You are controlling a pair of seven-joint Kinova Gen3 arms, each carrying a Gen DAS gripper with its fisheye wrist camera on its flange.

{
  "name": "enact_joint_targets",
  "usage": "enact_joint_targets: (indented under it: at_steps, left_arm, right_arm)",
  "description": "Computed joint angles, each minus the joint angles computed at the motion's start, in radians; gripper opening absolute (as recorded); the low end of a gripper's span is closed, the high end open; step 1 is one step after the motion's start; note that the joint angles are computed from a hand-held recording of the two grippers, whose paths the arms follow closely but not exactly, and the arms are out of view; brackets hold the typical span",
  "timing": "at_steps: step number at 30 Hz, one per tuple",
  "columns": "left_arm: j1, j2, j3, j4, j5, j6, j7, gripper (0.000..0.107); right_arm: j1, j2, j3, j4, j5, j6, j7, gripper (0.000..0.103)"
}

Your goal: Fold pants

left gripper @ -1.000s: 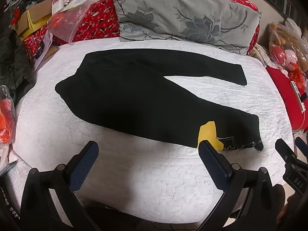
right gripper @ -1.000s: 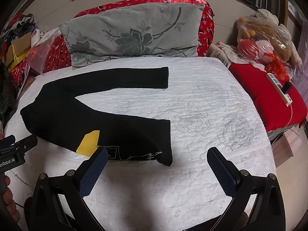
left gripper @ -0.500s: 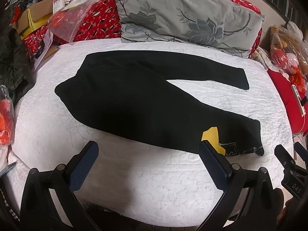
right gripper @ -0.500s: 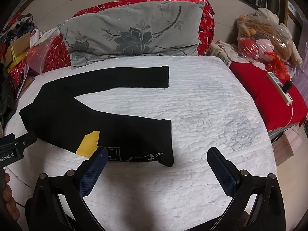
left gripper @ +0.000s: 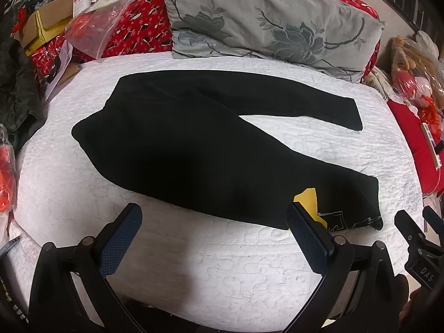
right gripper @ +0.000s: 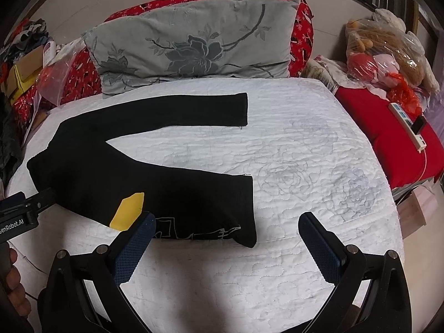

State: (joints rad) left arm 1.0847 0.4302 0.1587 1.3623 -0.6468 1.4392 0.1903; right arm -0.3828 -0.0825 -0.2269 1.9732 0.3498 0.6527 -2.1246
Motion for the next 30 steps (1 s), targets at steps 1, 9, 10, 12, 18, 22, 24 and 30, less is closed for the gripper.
enact_joint_targets:
  at_steps: [1,9,10,12,18,22,24,30]
  left_arm:
    - [-0.001,0.0,0.0,0.001,0.001,-0.001,-0.001,0.103]
    - [-0.015,-0.002,0.0,0.011,0.009,-0.008,-0.012,0.103]
    - [-0.018,-0.002,0.0,0.011,0.011,-0.008,-0.016,0.103]
    - [-0.038,-0.012,0.002,0.017,0.024,-0.023,-0.041,0.103]
    - [-0.208,-0.119,0.006,0.074,0.12,-0.134,-0.215,0.103]
    - [-0.372,-0.185,-0.009,0.083,0.208,-0.163,-0.37,0.103]
    - [-0.455,-0.204,-0.027,0.07,0.233,-0.139,-0.45,0.103]
    - [-0.677,-0.23,-0.081,0.101,0.318,-0.162,-0.603,0.103]
  right_arm:
    - [0.0,0.002,-0.001,0.0,0.002,0.0,-0.002,0.103]
    - [-0.009,0.018,0.003,-0.008,0.001,0.003,0.002,0.103]
    - [-0.01,0.021,0.006,-0.011,-0.005,0.001,0.01,0.103]
    - [-0.01,0.028,0.013,-0.019,-0.02,-0.002,0.032,0.103]
    - [0.056,0.101,0.081,-0.127,-0.227,-0.038,0.255,0.103]
    - [0.104,0.227,0.103,-0.304,-0.293,0.011,0.376,0.103]
    - [0.093,0.297,0.13,-0.396,-0.303,0.057,0.416,0.103]
    - [0.111,0.514,0.137,-0.658,-0.334,0.191,0.517,0.102]
